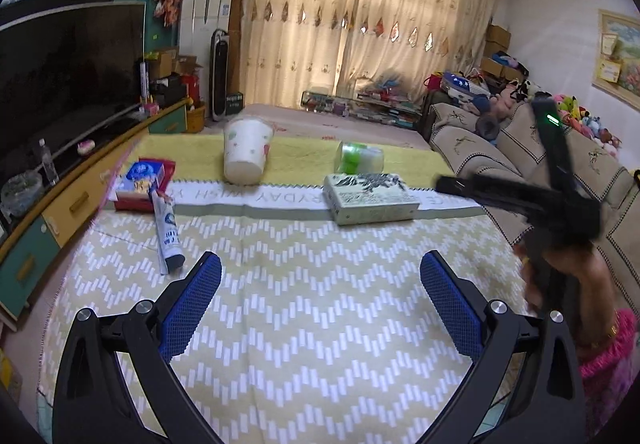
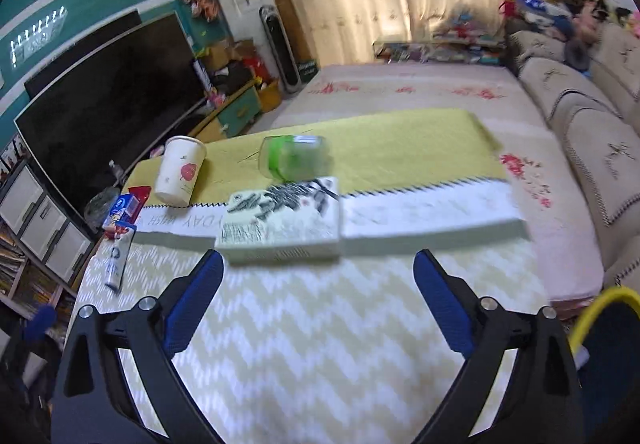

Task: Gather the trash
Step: 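Reach the right tool to the green-capped jar and grasp it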

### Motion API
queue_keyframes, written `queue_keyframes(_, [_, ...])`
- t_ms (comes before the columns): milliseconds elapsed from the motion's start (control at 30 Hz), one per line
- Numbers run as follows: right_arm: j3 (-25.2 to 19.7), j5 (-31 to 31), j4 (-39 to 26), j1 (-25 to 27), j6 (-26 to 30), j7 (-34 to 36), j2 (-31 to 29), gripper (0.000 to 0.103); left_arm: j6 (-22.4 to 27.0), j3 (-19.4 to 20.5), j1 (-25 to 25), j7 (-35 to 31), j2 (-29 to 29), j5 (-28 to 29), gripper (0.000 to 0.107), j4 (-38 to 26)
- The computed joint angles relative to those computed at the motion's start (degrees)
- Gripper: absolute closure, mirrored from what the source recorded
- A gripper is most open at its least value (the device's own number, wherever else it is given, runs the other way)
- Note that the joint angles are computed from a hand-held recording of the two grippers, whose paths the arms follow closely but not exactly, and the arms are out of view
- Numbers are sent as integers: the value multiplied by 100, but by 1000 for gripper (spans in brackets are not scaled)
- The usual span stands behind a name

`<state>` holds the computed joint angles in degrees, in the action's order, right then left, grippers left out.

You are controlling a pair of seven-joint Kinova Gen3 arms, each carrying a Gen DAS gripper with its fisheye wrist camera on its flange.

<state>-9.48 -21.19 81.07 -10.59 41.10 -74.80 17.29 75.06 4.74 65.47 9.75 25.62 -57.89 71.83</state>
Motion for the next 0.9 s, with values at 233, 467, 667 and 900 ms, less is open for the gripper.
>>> queue_keyframes(233, [602, 1248, -1618, -999, 413, -1249, 1052, 12, -485, 13, -340, 161, -156, 150, 9, 477])
queue_keyframes(467, [454, 1661, -3030, -1280, 1188, -1810, 1934, 12, -969, 66, -670, 185, -204, 314, 9, 714])
queue_keyframes(667, [787, 2155, -4400, -1800, 2055, -2378, 2719, 12, -1238, 34, -769, 173, -211, 417, 9, 832])
queue_keyframes(900, [828, 2413, -4814, -1921, 2403, -2484, 2985, 33, -1616, 38, -889, 241, -293, 491, 9, 1068])
